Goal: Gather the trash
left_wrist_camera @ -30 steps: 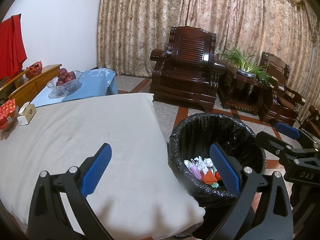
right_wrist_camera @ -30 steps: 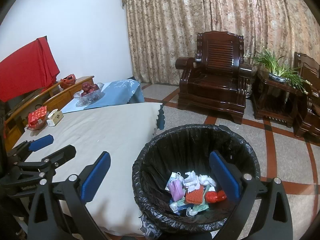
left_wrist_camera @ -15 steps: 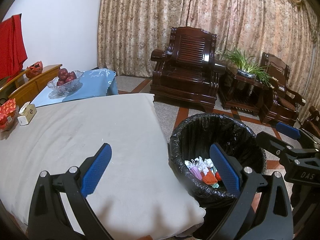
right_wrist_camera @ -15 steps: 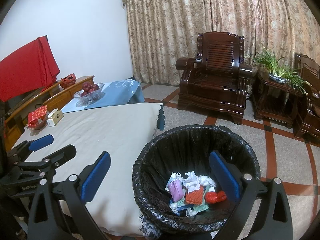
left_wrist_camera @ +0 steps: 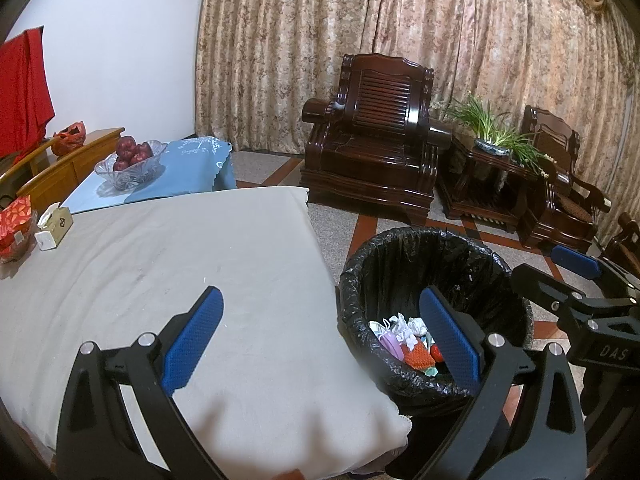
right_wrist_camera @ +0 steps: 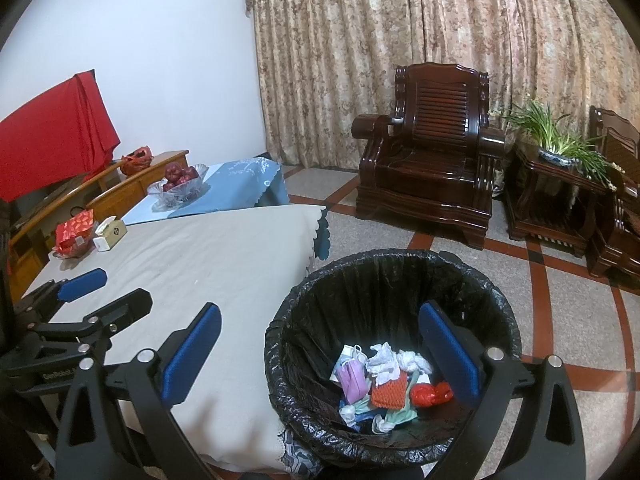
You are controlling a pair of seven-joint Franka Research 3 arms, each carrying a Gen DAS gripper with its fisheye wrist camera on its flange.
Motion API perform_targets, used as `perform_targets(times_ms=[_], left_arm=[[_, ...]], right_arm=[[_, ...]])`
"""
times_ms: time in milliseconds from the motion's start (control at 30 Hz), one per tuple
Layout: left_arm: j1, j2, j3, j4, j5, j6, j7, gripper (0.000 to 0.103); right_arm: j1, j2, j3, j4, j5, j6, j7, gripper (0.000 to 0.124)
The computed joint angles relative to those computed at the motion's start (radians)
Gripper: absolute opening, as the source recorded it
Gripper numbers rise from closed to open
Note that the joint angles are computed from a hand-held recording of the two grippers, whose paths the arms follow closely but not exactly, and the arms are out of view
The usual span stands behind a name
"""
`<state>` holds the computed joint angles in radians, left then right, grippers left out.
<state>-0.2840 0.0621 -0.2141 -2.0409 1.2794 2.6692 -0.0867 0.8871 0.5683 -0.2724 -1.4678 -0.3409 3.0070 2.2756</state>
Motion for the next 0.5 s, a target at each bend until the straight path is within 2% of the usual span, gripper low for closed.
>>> perform_targets(times_ms=[500], left_arm=[[-0.002,0.0,0.001,0.001,0.004,-0.001,-0.007,0.096]], right_arm=[[0.005,0.001,-0.004,0.001,0.0,-0.003,0.001,0.097]])
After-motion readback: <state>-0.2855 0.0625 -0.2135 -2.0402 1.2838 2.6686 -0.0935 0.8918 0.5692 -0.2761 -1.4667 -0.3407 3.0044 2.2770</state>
